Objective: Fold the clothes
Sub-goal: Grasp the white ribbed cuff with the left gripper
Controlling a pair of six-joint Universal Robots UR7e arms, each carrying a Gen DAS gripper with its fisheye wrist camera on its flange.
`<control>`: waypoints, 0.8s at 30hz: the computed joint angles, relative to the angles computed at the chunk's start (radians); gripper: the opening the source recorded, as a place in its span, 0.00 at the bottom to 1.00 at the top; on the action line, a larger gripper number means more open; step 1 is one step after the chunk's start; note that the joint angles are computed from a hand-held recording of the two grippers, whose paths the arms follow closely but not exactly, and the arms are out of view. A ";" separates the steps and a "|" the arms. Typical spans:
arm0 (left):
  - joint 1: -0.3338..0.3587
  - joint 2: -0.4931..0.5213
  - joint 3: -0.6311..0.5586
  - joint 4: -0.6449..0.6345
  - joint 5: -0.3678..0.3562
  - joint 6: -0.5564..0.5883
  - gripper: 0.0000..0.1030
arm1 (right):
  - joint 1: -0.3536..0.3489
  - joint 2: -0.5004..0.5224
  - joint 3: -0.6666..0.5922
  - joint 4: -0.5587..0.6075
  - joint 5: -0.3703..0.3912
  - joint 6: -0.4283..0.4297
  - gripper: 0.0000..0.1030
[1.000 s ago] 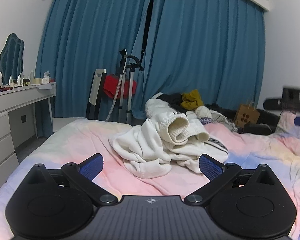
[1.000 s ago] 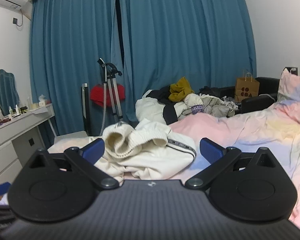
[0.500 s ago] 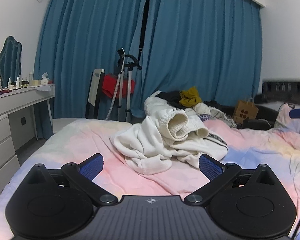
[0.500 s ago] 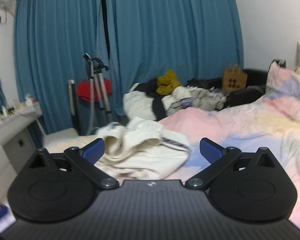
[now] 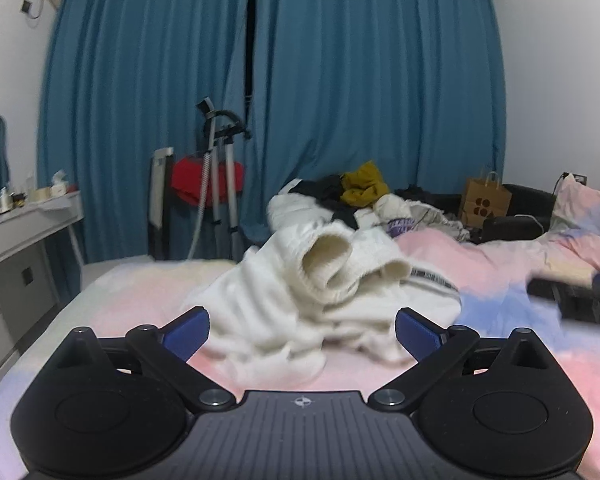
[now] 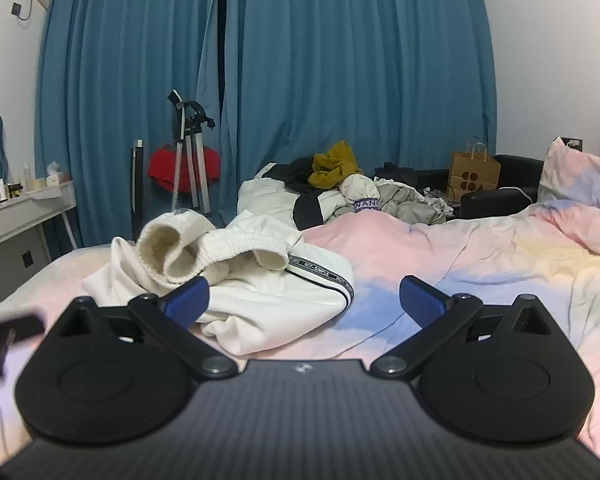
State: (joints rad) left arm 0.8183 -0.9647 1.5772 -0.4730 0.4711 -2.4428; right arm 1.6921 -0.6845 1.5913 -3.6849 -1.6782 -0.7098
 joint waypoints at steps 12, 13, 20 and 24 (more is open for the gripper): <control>0.194 0.445 -0.713 0.015 0.107 0.493 0.94 | -0.080 0.071 -0.144 0.134 0.056 0.111 1.00; 0.205 0.480 -0.776 0.020 0.092 0.529 0.91 | -0.083 0.078 -0.155 0.147 0.058 0.117 1.00; 0.232 0.529 -0.952 0.183 0.060 0.358 0.21 | -0.099 0.105 -0.184 0.190 0.115 0.125 1.00; 0.208 0.397 -0.783 0.206 0.088 0.215 0.18 | -0.104 0.095 -0.172 0.198 0.161 0.134 1.00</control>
State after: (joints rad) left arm 1.0267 -0.5673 0.7941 -0.2670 0.5592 -2.2281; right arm 1.5879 -0.5894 1.4196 -3.4865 -1.5172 -0.5760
